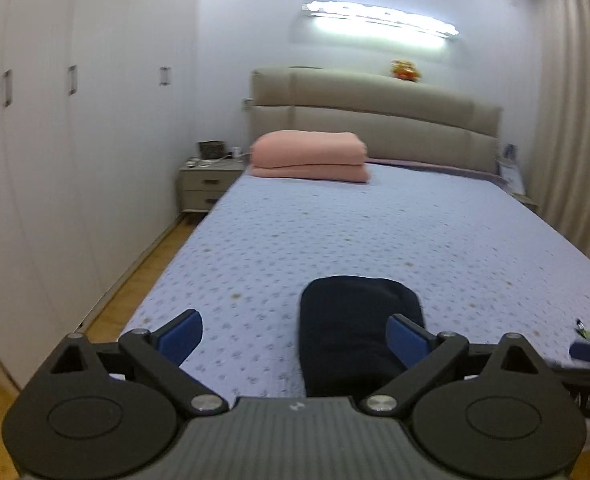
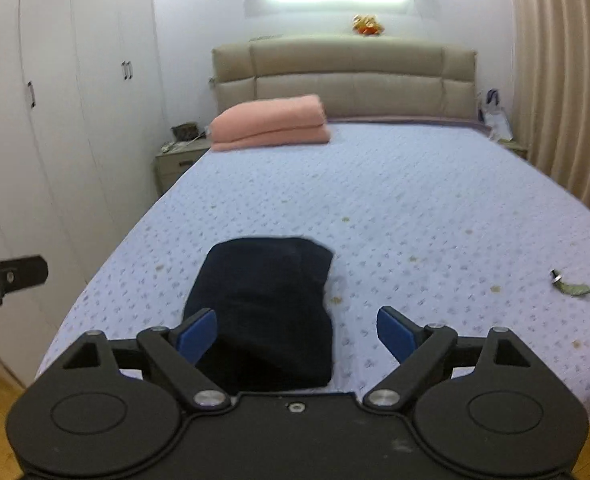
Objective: Fold large clothes
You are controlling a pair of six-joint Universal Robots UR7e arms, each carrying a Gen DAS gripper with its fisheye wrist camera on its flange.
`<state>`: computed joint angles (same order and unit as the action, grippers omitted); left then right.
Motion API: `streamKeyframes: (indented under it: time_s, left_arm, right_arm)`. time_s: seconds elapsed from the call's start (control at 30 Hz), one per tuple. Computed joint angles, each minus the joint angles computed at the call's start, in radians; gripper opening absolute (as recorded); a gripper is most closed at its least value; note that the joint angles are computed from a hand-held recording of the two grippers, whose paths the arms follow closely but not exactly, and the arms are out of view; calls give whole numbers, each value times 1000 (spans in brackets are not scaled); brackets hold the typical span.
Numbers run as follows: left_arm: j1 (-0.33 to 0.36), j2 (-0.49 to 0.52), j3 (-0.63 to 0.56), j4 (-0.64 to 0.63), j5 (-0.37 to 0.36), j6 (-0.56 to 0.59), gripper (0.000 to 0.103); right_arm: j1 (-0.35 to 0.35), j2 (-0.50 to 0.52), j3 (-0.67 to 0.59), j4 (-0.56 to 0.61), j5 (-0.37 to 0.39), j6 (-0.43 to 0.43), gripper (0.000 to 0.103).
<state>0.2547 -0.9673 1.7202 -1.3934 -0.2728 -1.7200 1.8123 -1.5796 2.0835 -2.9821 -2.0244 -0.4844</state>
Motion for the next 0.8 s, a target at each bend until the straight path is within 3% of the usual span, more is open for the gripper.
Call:
streamKeyframes:
  time_s: [0.03, 0.13, 0.23, 0.43, 0.57, 0.8]
  left_arm:
    - [0, -5, 6, -7, -15, -11, 100]
    - [13, -43, 66, -229, -89, 138, 98]
    - [31, -58, 105, -342, -138, 191, 97]
    - [71, -26, 83, -259, -218, 145, 93]
    - [82, 11, 42, -147, -221, 90, 90]
    - [90, 40, 10, -110, -211, 85, 90]
  right_arm:
    - [4, 0, 0, 24, -5, 9, 103]
    - [11, 2, 4, 75, -27, 26, 103]
    - [12, 13, 12, 94, -59, 28, 103]
    - [0, 27, 22, 106, -102, 31, 103]
    - [-20, 22, 27, 118, -101, 50, 103]
    - [-29, 20, 24, 140, -103, 74, 103]
